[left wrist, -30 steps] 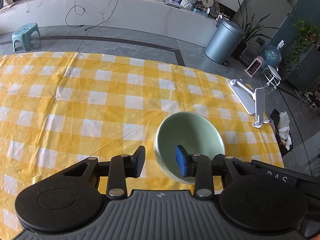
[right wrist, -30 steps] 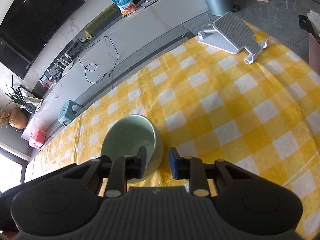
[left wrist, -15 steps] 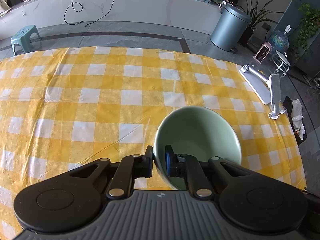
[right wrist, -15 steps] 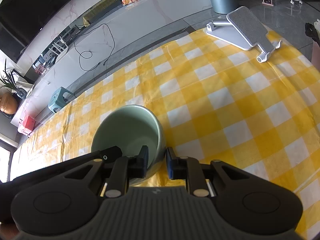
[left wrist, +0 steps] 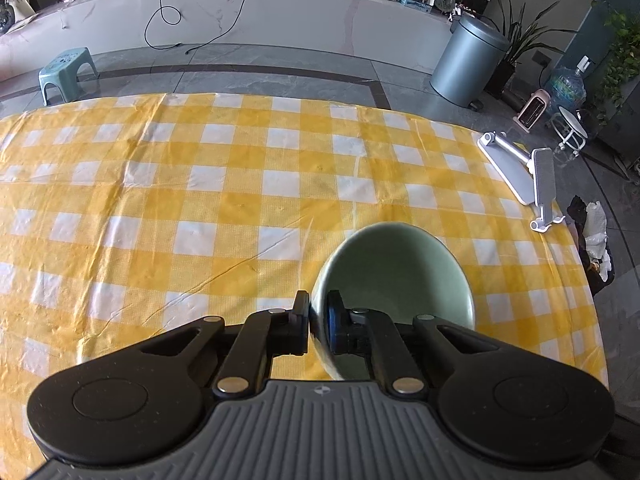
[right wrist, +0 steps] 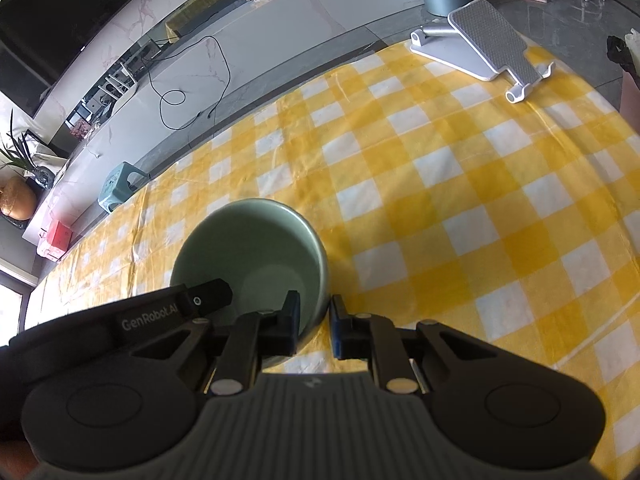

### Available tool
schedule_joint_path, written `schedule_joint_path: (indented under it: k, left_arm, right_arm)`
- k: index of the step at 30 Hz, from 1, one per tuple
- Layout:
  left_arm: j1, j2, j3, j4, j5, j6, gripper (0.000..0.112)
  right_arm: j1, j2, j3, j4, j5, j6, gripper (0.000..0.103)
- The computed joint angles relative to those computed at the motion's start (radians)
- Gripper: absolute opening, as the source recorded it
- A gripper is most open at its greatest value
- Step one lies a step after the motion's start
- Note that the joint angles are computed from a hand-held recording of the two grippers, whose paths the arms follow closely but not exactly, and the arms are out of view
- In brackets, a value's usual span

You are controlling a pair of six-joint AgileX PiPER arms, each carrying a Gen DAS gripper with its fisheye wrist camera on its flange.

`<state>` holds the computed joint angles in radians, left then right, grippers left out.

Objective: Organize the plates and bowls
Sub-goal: 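Lift the green bowl and carry it to the nested steel bowls, then lower the green bowl into the steel bowl with both grippers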

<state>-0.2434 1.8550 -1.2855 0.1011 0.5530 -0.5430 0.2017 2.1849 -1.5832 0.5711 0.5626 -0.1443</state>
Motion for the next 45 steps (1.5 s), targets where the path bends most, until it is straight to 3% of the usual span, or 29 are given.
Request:
schedule_joint_path:
  k: [8, 13, 22, 25, 30, 34, 38, 42, 45]
  left_arm:
    - [-0.049, -0.193, 0.146, -0.005, 0.056, 0.001, 0.011]
    - [-0.104, -0.340, 0.243, 0.062, 0.070, -0.071, 0.011]
    - [-0.256, -0.606, 0.380, 0.190, 0.145, -0.253, 0.011]
    - [-0.314, -0.691, 0.412, 0.238, 0.187, -0.335, 0.011]
    - [-0.416, -0.803, 0.445, 0.306, 0.273, -0.458, 0.011]
    - [-0.443, -0.874, 0.465, 0.274, 0.318, -0.482, 0.011]
    - [-0.532, -0.939, 0.481, 0.303, 0.404, -0.556, 0.011]
    - [-0.490, -0.951, 0.480, 0.210, 0.417, -0.494, 0.011]
    - [-0.495, -0.931, 0.468, 0.187, 0.443, -0.468, 0.011]
  right_arm:
    - [0.005, -0.211, 0.270, 0.091, -0.090, -0.117, 0.009]
    - [0.002, -0.376, 0.475, 0.280, -0.156, -0.270, 0.008]
    - [0.095, -0.724, 0.774, 0.138, -0.289, -0.059, 0.008]
    - [0.135, -0.838, 0.820, -0.073, -0.271, 0.169, 0.008]
    - [0.192, -0.987, 0.868, -0.264, -0.219, 0.384, 0.008]
    - [0.260, -1.078, 0.899, -0.433, -0.171, 0.576, 0.008]
    - [0.287, -1.148, 0.934, -0.447, -0.127, 0.606, 0.008]
    - [0.305, -1.182, 0.950, -0.457, -0.080, 0.608, 0.008]
    - [0.273, -1.181, 0.959, -0.374, -0.056, 0.513, 0.008]
